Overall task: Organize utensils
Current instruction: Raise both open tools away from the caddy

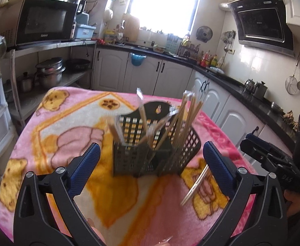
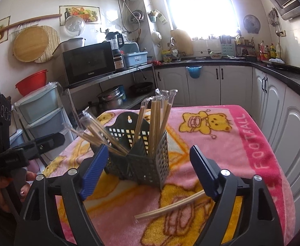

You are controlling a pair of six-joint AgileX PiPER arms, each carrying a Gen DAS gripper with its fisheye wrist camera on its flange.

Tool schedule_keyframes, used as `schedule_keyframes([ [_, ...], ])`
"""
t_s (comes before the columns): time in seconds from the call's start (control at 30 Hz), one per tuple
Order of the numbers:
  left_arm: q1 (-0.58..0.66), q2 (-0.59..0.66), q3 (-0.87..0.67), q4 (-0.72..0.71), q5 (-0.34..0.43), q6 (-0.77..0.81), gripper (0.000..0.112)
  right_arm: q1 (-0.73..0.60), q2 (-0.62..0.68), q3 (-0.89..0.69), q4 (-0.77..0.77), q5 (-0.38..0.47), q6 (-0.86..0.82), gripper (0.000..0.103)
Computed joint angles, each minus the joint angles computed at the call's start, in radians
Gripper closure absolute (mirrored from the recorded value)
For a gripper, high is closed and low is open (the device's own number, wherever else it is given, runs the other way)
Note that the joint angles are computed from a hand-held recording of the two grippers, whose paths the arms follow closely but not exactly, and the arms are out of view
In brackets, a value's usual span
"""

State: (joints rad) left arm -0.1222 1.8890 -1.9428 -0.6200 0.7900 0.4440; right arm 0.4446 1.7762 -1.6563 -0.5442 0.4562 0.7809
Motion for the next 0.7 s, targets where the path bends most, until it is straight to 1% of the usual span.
schedule_keyframes([
  [0.1,0.001,-0.020,0.061,-0.006,-0.019,0.011,0.020,0.022,-0.004,0.026,-0.060,0.012,0.048,0.019],
  [0.23,0.003,-0.043,0.136,-0.025,-0.044,0.041,0.020,0.041,-0.017,0.080,-0.128,0.012,0.118,0.018],
  [0.33,0.005,-0.066,0.207,-0.070,-0.065,0.089,0.020,0.052,-0.026,0.114,-0.172,0.007,0.164,0.016],
  [0.4,-0.004,-0.092,0.270,-0.084,-0.106,0.113,0.020,0.065,-0.033,0.144,-0.246,0.004,0.240,0.014],
  [0.5,-0.019,-0.118,0.343,-0.095,-0.165,0.148,0.020,0.079,-0.037,0.179,-0.296,-0.013,0.293,0.013],
  [0.53,-0.021,-0.128,0.373,-0.115,-0.190,0.171,0.020,0.087,-0.038,0.193,-0.335,-0.013,0.328,0.013],
  [0.6,-0.024,-0.141,0.416,-0.157,-0.228,0.208,0.020,0.106,-0.041,0.226,-0.446,-0.010,0.438,0.010],
  [0.7,-0.033,-0.156,0.471,-0.179,-0.291,0.236,0.020,0.127,-0.048,0.280,-0.614,-0.011,0.620,0.008],
])
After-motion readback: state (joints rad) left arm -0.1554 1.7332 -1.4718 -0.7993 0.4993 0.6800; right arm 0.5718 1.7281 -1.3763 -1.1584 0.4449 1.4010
